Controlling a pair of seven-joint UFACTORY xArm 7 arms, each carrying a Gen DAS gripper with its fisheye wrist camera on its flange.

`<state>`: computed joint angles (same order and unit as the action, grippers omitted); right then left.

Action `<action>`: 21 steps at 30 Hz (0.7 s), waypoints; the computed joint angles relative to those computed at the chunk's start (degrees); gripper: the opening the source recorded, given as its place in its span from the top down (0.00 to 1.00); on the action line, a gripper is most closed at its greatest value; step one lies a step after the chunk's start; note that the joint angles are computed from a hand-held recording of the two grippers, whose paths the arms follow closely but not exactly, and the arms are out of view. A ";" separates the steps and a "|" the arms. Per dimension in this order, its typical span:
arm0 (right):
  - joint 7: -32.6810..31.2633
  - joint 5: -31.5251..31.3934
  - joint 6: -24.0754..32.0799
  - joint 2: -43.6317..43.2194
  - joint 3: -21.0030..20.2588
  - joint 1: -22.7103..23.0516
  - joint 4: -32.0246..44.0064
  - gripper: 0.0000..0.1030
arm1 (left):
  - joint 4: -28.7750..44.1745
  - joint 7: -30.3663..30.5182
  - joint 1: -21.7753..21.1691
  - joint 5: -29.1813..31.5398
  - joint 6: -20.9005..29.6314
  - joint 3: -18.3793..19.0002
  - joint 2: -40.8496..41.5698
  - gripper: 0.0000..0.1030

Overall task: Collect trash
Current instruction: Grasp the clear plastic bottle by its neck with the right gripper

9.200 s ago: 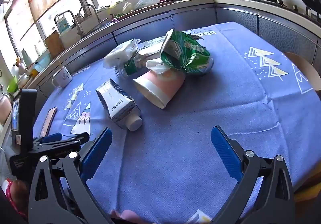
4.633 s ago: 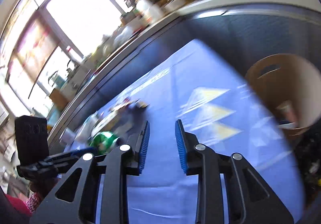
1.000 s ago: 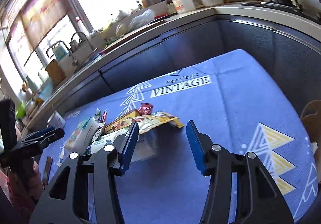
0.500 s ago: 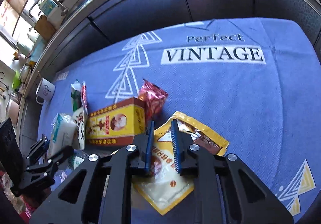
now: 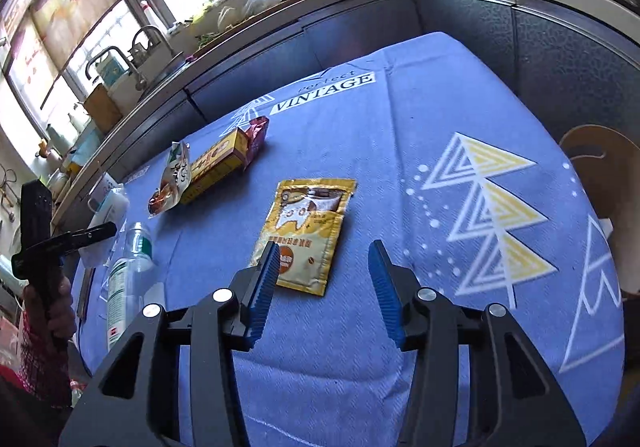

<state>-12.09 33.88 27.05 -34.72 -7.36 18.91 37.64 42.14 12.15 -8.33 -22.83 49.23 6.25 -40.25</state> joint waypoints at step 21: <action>-9.97 10.54 7.73 11.70 5.72 20.10 15.49 0.35 | -5.71 4.27 6.51 -0.31 8.19 9.41 -15.27 0.42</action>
